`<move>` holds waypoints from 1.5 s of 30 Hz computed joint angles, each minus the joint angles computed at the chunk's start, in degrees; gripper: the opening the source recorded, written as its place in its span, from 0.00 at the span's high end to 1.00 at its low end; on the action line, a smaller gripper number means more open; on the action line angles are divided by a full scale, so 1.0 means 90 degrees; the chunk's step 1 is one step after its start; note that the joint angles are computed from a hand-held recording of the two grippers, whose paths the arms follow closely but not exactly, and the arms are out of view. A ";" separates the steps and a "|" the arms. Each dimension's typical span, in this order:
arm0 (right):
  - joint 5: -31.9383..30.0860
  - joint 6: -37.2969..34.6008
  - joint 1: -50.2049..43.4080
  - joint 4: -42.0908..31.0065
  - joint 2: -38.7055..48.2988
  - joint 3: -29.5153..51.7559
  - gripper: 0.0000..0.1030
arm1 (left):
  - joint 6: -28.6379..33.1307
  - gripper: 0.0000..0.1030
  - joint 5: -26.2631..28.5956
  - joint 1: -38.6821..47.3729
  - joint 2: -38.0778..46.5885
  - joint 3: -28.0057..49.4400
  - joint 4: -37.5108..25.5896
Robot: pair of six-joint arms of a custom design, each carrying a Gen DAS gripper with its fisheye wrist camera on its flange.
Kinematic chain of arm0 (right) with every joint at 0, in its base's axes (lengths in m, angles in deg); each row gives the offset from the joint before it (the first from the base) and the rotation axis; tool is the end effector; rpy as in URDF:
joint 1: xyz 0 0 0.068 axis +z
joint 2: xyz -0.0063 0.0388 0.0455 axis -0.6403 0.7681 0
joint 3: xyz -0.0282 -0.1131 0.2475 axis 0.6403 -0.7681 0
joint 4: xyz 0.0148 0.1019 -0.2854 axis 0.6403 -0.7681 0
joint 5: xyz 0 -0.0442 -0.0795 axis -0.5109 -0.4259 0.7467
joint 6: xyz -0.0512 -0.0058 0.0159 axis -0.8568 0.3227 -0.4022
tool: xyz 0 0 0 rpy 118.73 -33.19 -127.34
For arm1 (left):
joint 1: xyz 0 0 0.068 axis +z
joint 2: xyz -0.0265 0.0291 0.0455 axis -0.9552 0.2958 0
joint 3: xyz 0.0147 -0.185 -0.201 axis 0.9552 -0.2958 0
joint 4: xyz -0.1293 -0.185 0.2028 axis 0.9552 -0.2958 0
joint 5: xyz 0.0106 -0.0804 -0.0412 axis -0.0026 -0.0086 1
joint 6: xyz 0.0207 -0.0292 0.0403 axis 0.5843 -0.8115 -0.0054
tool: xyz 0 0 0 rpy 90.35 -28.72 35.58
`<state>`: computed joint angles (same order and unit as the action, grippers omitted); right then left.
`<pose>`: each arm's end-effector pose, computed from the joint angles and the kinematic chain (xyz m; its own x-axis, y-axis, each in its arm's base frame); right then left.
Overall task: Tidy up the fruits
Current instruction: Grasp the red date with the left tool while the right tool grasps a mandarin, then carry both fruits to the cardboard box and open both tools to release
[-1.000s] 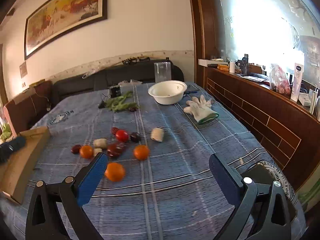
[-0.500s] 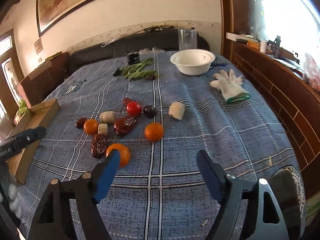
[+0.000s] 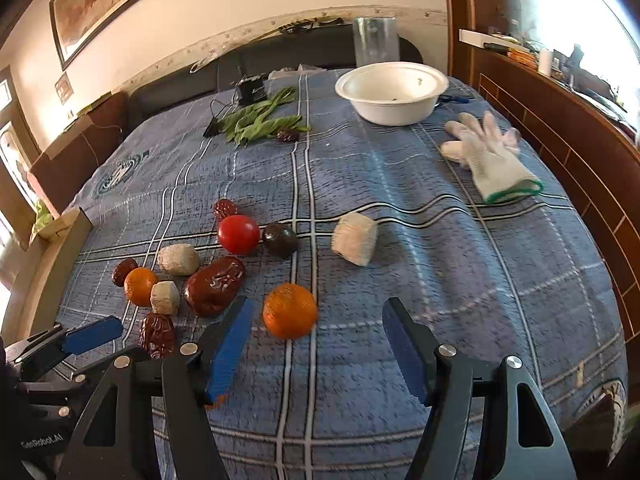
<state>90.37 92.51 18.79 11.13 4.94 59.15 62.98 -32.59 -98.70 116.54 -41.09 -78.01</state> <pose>0.1509 0.2053 0.1657 -0.6949 0.3281 -0.6399 0.3251 0.9371 0.1274 0.2236 -0.1223 0.1637 -0.7245 0.3753 -0.5781 0.6050 0.7481 -0.2726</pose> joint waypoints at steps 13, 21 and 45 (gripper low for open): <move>-0.0252 -0.0460 -0.0222 0.0595 0.0153 -0.0114 0.64 | 0.0086 0.77 0.0051 -0.0245 0.0029 -0.0219 0.0469; 0.0225 0.0184 0.0545 -0.0260 0.0179 0.0340 0.69 | 0.0020 0.77 0.0226 0.0004 -0.0678 -0.0489 0.0368; -0.1115 -0.3078 0.0625 0.1345 0.3705 0.5319 0.68 | 0.2666 0.76 0.1412 0.5301 0.1244 0.2921 -0.2045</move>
<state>80.33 64.81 24.41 23.24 38.29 107.03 86.97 -19.88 -50.99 127.74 -14.80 -96.41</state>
